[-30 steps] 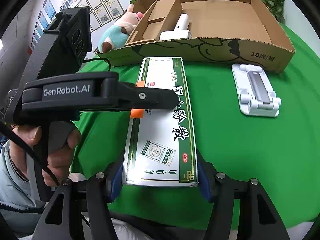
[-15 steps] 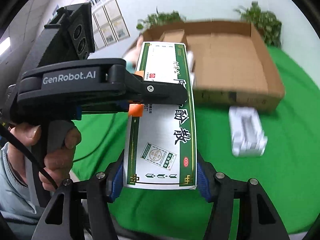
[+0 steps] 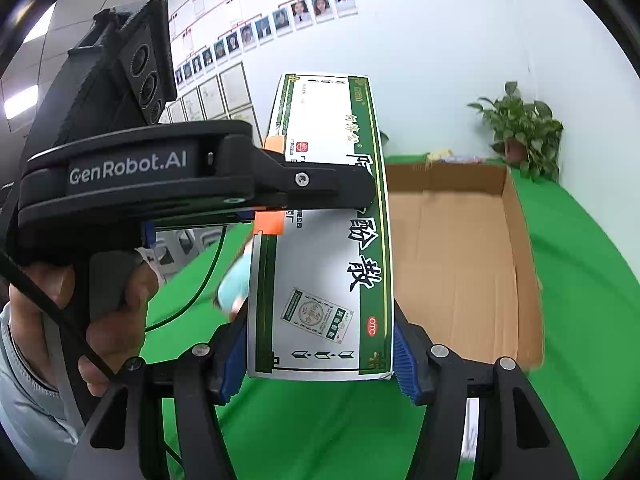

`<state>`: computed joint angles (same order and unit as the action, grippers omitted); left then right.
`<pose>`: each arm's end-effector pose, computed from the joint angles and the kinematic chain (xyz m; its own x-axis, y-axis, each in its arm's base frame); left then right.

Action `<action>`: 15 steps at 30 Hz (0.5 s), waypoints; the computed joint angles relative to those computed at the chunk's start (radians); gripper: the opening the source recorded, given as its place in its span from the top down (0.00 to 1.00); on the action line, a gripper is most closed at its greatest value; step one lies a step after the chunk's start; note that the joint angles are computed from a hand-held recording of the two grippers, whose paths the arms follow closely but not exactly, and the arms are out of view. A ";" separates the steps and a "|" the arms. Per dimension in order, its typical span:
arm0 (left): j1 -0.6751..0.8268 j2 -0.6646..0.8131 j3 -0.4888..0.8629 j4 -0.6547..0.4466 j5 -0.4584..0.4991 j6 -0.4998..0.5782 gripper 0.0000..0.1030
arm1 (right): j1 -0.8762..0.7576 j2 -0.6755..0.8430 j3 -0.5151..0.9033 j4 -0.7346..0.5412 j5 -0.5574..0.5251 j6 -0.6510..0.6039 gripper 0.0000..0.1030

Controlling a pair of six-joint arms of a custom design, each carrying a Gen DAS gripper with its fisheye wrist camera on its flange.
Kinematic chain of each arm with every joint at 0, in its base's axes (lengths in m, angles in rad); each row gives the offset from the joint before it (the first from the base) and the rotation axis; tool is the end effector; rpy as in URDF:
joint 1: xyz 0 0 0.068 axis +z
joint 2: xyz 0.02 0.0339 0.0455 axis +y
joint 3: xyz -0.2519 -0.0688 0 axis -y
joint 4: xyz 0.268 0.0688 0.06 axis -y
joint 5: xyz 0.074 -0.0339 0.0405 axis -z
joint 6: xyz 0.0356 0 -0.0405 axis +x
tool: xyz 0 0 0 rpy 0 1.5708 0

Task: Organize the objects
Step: 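Grasp the medicine box with the right gripper and lift it, then lower the medicine box into the box beside the hair dryer and release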

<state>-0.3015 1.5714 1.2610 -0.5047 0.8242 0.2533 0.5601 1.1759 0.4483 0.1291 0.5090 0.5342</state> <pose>0.3370 -0.1322 0.2692 -0.5018 0.3343 -0.7978 0.8347 0.4289 -0.3453 0.2210 0.1181 0.1534 -0.4734 0.2280 -0.8509 0.1373 0.9732 0.1844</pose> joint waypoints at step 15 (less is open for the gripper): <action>-0.095 0.401 0.656 -0.199 -0.077 -0.049 0.51 | -0.422 0.132 0.406 -0.197 -0.372 -0.212 0.44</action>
<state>-0.3964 1.9728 1.9168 -0.7042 0.7471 0.2045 0.1378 1.3081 0.8546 -0.0675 0.1373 0.3225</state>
